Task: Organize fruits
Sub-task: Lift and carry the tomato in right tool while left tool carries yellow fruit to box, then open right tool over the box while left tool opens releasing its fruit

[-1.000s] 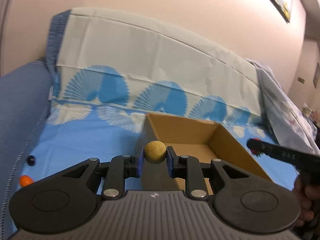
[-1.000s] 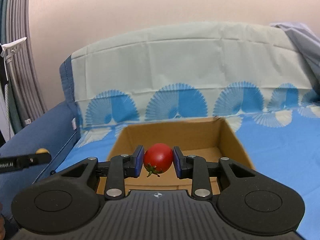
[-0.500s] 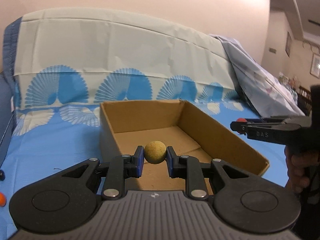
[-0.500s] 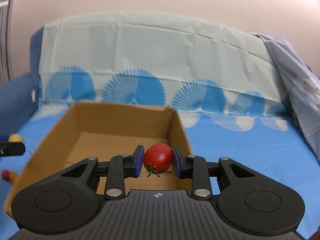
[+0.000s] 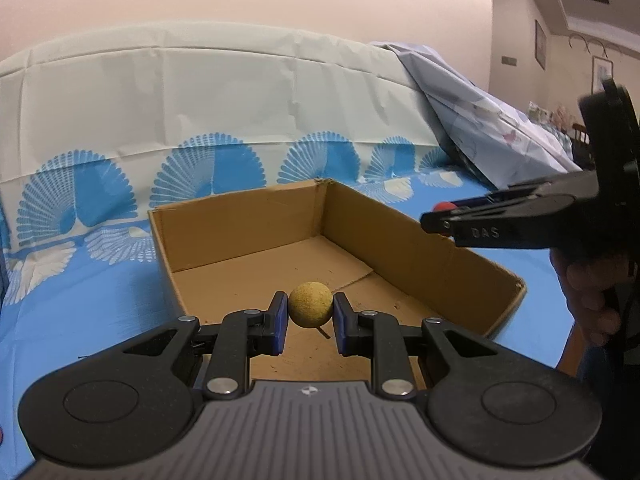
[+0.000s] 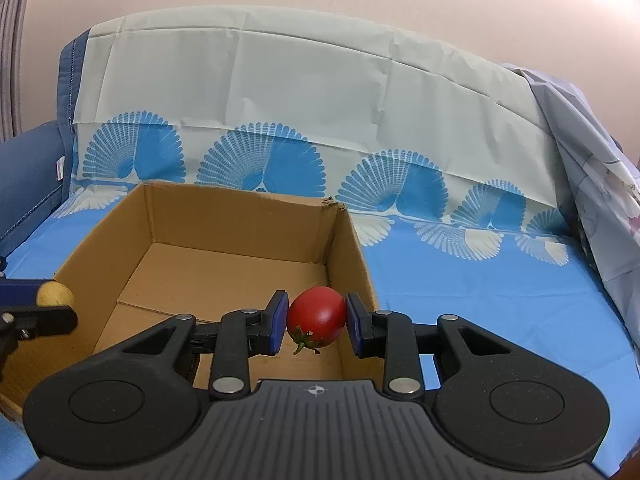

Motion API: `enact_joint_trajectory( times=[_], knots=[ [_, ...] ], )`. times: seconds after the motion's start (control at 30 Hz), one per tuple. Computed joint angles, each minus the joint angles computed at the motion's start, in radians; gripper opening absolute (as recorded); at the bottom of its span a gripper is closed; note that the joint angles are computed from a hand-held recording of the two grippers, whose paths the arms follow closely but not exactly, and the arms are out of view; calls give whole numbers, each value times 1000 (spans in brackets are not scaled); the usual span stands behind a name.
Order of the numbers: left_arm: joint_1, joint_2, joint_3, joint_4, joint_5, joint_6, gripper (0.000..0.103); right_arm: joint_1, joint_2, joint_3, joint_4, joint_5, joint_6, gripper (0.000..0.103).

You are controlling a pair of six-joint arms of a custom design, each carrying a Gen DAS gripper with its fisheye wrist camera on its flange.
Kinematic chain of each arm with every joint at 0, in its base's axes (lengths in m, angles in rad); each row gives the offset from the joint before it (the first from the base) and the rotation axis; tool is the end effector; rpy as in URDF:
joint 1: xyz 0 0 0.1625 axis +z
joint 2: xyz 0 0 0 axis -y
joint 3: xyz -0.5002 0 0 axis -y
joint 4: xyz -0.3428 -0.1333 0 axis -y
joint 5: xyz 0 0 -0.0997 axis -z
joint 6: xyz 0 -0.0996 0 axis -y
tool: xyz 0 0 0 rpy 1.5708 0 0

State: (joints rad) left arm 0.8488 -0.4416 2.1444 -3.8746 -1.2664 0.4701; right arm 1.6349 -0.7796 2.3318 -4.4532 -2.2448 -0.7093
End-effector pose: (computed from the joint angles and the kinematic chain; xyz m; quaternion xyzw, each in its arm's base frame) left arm -0.2365 -0.5154 0.0145 0.4929 0.8065 -0.3085 0.1069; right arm 0.1006 -0.4559 0.2497 0.0911 -0.7647 0.4699 0.4314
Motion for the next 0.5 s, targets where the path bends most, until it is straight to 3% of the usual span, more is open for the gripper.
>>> enact_joint_trajectory(
  times=[0.5],
  knots=[
    [-15, 19, 13, -22, 6, 42, 26, 2, 3, -6, 10, -2, -14, 32]
  ],
)
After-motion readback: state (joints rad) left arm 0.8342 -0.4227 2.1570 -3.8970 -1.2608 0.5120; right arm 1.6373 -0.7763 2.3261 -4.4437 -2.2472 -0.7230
